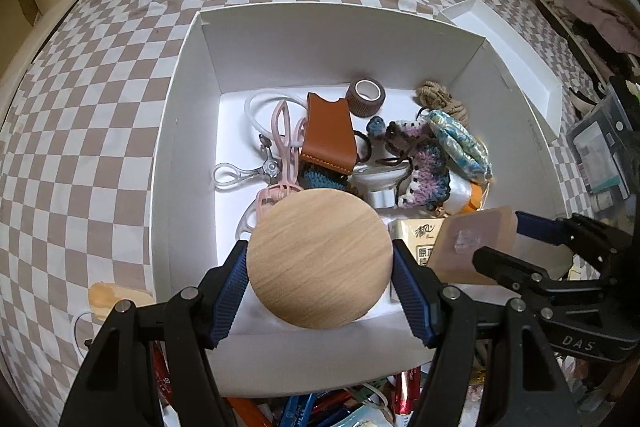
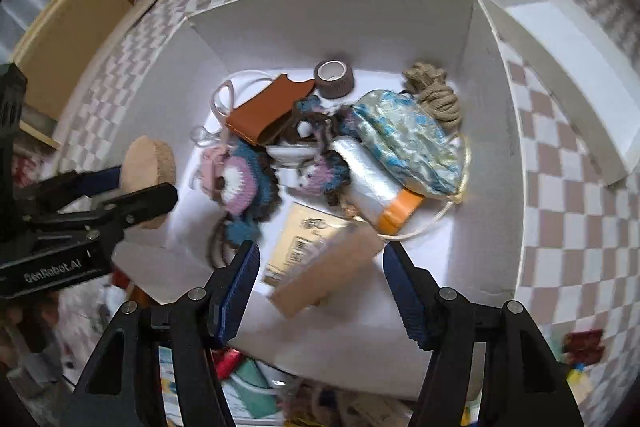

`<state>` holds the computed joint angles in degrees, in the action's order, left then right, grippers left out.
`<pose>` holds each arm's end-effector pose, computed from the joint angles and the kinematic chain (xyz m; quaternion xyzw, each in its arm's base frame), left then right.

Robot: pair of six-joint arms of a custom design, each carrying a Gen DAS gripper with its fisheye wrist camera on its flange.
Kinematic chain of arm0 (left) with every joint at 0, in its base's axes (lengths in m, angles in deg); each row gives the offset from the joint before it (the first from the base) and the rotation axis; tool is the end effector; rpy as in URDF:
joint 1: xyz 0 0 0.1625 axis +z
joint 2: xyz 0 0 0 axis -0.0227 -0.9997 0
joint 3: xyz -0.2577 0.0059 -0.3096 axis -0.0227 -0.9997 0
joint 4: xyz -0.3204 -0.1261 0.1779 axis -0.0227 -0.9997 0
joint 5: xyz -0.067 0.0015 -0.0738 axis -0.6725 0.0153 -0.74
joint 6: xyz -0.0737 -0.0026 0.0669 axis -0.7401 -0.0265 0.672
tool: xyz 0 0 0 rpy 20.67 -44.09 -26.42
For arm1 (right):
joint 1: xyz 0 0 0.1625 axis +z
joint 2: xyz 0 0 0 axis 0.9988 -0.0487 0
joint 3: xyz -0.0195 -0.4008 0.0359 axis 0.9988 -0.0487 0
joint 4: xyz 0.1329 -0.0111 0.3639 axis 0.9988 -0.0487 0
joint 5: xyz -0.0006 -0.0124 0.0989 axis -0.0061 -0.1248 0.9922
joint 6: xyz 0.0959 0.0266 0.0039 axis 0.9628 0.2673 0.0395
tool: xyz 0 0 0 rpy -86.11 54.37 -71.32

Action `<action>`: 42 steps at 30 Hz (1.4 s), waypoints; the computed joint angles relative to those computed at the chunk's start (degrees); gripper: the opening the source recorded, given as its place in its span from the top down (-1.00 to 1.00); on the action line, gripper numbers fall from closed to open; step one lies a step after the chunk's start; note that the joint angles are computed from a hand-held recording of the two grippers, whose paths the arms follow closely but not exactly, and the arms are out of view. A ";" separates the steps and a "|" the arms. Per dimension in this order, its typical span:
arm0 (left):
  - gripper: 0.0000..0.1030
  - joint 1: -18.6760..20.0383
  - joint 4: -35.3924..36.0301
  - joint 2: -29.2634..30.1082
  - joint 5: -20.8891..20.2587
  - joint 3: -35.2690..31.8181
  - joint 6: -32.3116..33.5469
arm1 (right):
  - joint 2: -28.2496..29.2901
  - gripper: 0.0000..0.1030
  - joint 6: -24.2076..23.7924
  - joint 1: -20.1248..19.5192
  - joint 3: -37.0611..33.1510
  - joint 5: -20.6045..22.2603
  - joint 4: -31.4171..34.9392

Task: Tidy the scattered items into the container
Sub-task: 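Lower the square block into the box with the right tool and open it, then lower the round wooden lid into the box and open the left tool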

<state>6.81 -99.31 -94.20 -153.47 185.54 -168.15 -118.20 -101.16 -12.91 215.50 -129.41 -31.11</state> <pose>-0.4599 -0.2191 -0.0130 -0.0211 0.9223 -0.1971 0.3319 0.0233 -0.2779 0.3878 0.2906 -0.9289 0.0147 0.2289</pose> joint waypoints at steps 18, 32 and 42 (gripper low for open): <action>-0.33 0.05 0.51 -0.67 -0.94 0.59 -1.02 | -1.65 -0.26 -3.48 1.40 0.99 -2.23 -5.43; -0.33 -0.24 3.64 -0.95 -2.54 0.96 -3.04 | -3.08 -0.26 -2.56 1.63 0.60 -0.76 -1.93; -0.51 -0.72 1.81 -1.54 -2.18 2.19 -4.70 | -3.62 -0.26 -1.73 1.20 0.19 0.83 -0.19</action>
<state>6.09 -97.50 -95.74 -155.65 187.72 -172.85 -121.82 -102.88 -11.72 215.69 -128.58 -31.31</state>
